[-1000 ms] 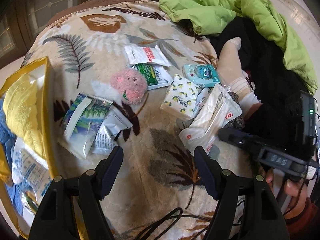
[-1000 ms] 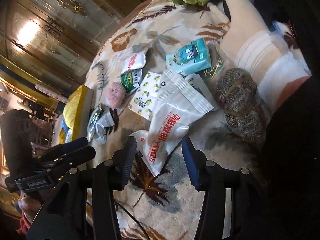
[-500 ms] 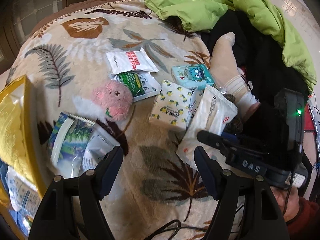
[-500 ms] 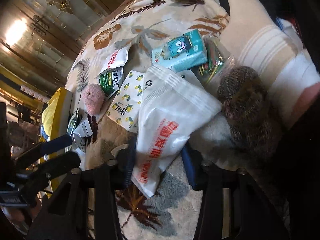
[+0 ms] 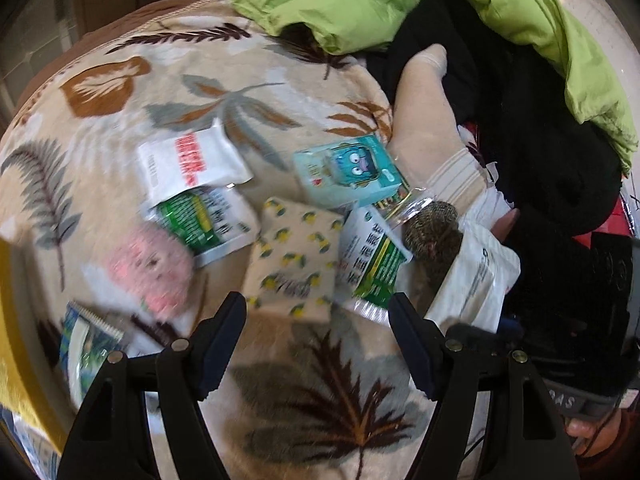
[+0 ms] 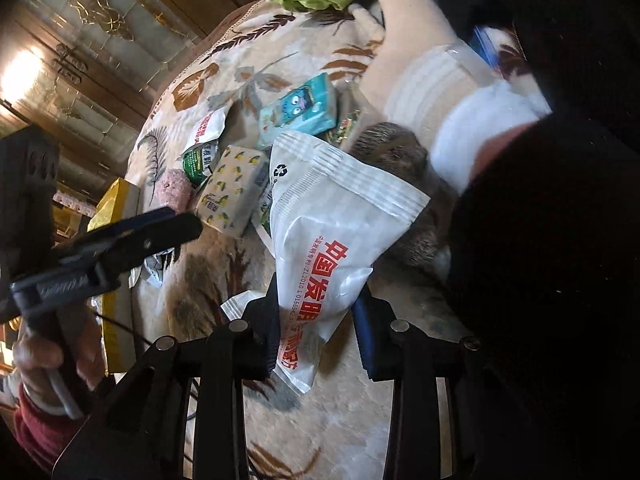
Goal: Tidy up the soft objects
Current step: 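Grasp the large white red-print bag with the right tool while the left tool grasps the yellow-patterned tissue pack, then carry the bag and tissue pack into the box and open both tools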
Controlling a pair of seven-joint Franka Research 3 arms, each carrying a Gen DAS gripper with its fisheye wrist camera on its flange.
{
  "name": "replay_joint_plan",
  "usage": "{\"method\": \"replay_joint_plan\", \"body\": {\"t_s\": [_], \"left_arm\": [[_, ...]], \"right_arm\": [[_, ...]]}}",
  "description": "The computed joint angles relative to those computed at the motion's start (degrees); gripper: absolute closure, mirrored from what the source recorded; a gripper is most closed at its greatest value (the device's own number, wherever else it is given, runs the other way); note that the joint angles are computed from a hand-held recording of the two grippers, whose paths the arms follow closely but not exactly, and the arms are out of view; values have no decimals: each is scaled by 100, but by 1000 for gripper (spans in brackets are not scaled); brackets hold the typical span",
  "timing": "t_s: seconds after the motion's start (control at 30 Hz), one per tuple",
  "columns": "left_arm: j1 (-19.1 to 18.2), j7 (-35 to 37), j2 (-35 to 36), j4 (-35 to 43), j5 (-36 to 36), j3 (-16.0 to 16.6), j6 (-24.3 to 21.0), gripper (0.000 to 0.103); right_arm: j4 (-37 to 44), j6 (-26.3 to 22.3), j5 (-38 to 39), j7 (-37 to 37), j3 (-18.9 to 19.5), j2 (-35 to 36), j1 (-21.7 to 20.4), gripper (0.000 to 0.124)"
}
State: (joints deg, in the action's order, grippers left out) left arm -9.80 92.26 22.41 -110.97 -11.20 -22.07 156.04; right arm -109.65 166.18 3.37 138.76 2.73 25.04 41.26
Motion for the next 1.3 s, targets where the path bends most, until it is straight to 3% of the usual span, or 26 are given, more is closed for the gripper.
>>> {"method": "replay_joint_plan", "body": {"t_s": [0.27,0.47,0.57,0.7,0.87,0.93,1.3], "left_arm": [[-179,-274,489,661,288,111,-348,29],[-120,-246,547,856,291,34,-631,29],[-527,-801,604,1014,958,485,-806,29],[-301,-650,869,1268,721,248,-1128,26],[-227,-737,988,1298,548,206,-1002,29],[-292,-913,949,1271,643,318,-963,51],[211,-779,238,209,13,28,-323,52]], "right_arm": [[-32,187,573,-546,409,72,-328,93],[-97,309,831,-698,436,49,-337,93],[-86,365,967,-827,500,75,-393,93],[-111,381,1073,-928,506,66,-395,93],[-70,355,1177,-1163,601,82,-465,93],[-27,331,1207,-1311,656,101,-497,93],[78,242,1362,-1656,687,121,-509,93]]}}
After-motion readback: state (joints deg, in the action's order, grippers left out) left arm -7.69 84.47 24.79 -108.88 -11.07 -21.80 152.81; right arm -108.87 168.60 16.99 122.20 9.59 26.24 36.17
